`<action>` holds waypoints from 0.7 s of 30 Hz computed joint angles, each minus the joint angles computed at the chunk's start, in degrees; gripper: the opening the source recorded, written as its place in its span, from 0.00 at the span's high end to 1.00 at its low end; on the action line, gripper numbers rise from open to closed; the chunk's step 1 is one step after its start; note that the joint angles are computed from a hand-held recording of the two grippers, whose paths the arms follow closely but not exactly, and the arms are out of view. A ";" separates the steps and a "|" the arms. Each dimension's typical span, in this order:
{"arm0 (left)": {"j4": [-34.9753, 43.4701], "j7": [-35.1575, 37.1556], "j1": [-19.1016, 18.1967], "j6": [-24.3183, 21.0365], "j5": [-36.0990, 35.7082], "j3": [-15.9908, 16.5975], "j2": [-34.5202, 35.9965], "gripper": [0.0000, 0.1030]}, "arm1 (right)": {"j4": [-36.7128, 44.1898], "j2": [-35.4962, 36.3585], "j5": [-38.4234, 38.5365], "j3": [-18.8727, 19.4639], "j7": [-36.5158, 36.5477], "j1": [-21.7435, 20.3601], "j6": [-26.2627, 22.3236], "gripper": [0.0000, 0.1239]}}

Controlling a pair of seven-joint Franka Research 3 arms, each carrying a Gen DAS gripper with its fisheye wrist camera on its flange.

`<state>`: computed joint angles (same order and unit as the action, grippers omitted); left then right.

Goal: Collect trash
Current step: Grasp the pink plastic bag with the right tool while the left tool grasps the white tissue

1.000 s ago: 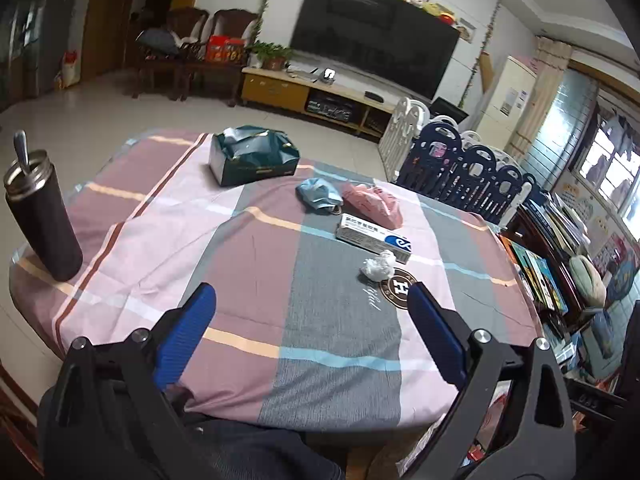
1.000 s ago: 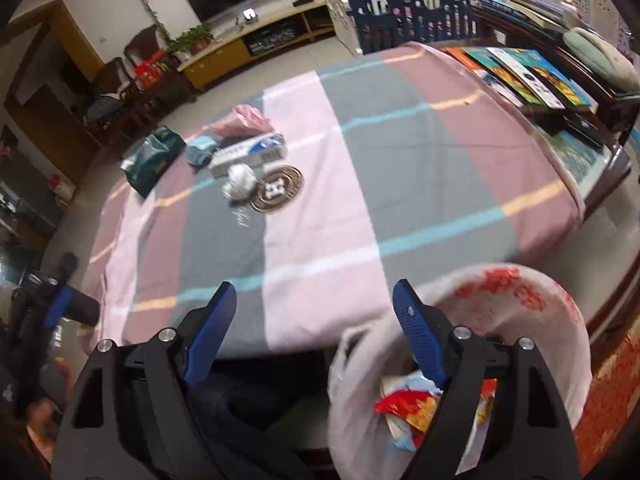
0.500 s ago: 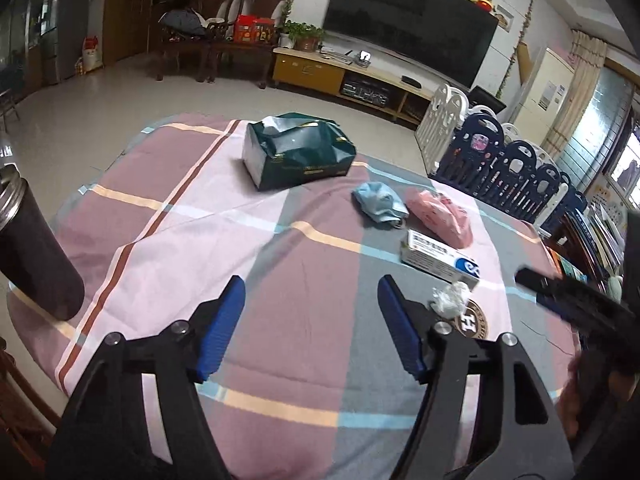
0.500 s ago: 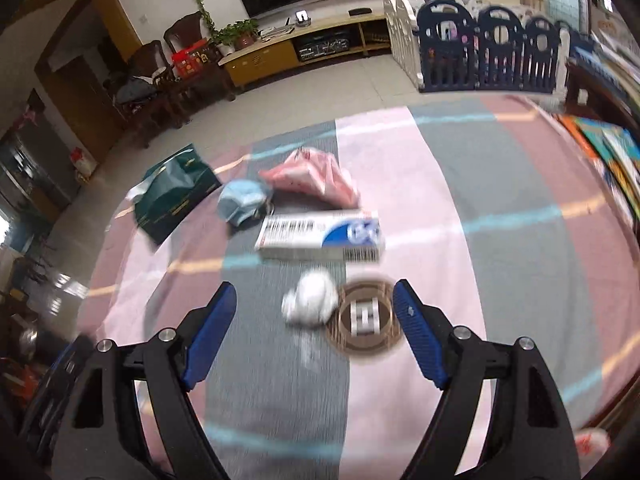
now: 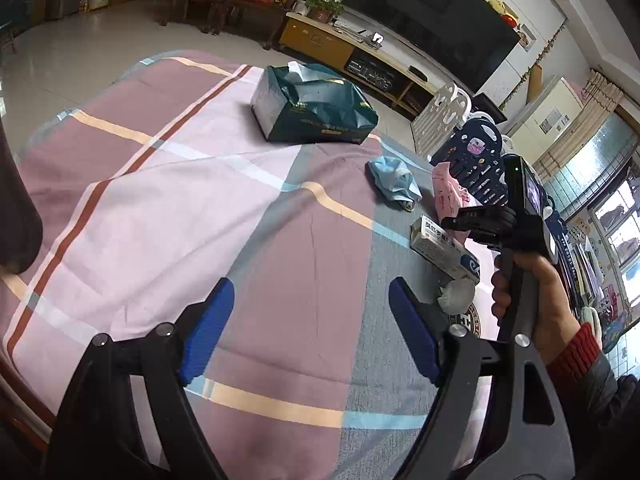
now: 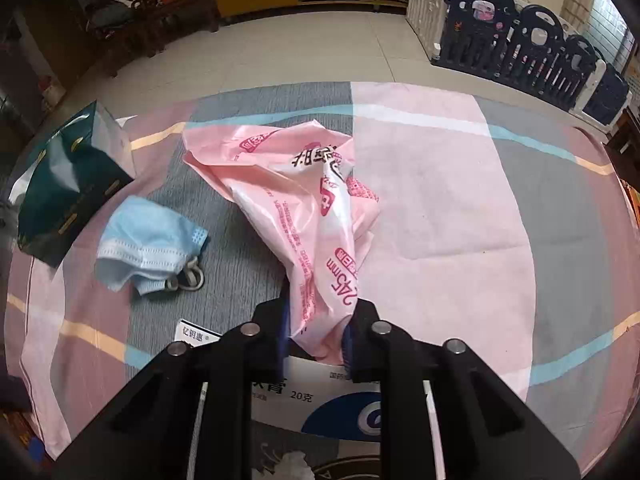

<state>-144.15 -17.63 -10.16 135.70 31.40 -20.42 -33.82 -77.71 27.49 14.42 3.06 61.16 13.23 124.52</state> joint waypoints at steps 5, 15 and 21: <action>-0.40 -0.66 0.05 1.26 -0.01 -0.02 0.13 0.22 | -7.61 -5.95 5.24 0.71 -5.37 -3.61 -4.82 0.90; -2.74 1.19 -1.57 6.90 -3.30 2.47 -0.15 0.22 | -22.24 -19.98 21.58 -1.89 -14.02 -8.87 -16.91 0.90; 0.07 15.62 -7.11 9.20 -14.21 7.42 5.11 0.22 | -29.14 -26.63 22.97 -5.95 -19.05 -12.04 -15.55 0.90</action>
